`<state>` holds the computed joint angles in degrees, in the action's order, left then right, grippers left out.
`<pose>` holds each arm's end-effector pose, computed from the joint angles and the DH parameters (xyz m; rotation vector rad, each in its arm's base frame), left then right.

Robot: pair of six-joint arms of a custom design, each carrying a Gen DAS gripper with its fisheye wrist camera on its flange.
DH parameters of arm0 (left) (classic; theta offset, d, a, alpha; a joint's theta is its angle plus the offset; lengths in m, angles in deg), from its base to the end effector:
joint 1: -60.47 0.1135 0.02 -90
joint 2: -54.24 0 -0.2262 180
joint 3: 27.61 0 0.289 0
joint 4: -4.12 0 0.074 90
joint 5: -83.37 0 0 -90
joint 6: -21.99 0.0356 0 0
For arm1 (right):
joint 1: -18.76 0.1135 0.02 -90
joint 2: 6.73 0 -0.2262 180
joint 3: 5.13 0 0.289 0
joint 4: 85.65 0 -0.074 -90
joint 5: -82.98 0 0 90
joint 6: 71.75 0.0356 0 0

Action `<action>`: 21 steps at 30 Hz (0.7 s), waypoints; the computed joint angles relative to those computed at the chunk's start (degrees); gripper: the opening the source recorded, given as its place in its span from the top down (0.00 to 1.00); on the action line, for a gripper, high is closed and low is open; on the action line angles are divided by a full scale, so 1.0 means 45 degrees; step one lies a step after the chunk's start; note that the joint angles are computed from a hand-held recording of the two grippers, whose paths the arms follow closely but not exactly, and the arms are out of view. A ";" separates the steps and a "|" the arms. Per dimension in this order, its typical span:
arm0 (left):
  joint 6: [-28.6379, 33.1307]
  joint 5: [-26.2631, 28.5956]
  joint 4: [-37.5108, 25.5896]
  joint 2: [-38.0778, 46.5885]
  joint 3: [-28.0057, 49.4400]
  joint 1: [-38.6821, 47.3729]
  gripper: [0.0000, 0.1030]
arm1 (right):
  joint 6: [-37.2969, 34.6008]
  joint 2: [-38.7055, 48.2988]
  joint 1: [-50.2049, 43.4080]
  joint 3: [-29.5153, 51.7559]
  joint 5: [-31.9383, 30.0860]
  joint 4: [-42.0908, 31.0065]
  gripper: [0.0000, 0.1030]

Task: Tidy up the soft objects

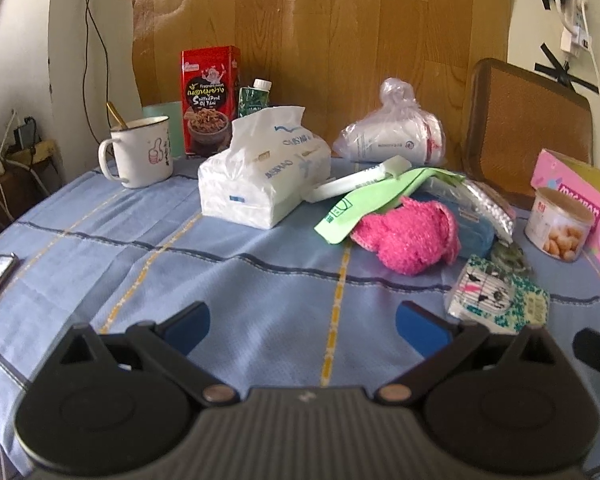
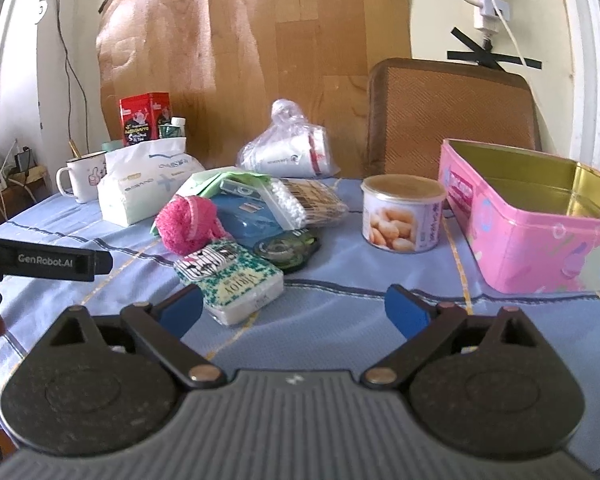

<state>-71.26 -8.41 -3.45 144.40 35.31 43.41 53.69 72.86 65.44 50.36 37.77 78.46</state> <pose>0.3517 -0.1068 0.1449 0.2448 2.1691 -0.1678 0.2371 0.2149 0.1542 0.1874 2.0358 -0.0087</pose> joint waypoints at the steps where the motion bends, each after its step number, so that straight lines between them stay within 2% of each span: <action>1: -0.0025 0.0133 -0.0052 0.0035 0.0031 0.0048 0.00 | -0.0041 0.0021 -0.0016 -0.0006 -0.0086 0.0061 0.05; 8: 0.0075 0.0503 0.0414 0.0081 -0.0233 0.0098 0.00 | -0.0099 0.0243 -0.0038 0.0028 -0.0693 0.0074 0.17; 9: 0.0104 0.0594 0.0511 0.0062 -0.0272 0.0117 0.01 | -0.0188 0.0233 -0.0048 0.0025 -0.0744 0.0138 0.21; 13: 0.0199 0.1102 0.0252 0.0174 -0.0043 0.0256 0.12 | -0.0378 0.0271 -0.0041 0.0007 -0.0899 0.0411 0.30; 15: 0.0317 0.1456 -0.0148 0.0421 0.0355 0.0343 0.17 | -0.0657 0.0382 -0.0024 0.0043 -0.0881 0.0551 0.30; 17: 0.0839 0.2044 -0.0766 0.0797 0.1096 0.0460 0.28 | -0.1154 0.0526 -0.0019 0.0133 -0.0905 0.0702 0.30; 21: 0.1659 0.3674 -0.2351 0.1680 0.2933 0.0712 0.37 | -0.1860 0.0721 -0.0345 0.0381 -0.1565 0.0883 0.30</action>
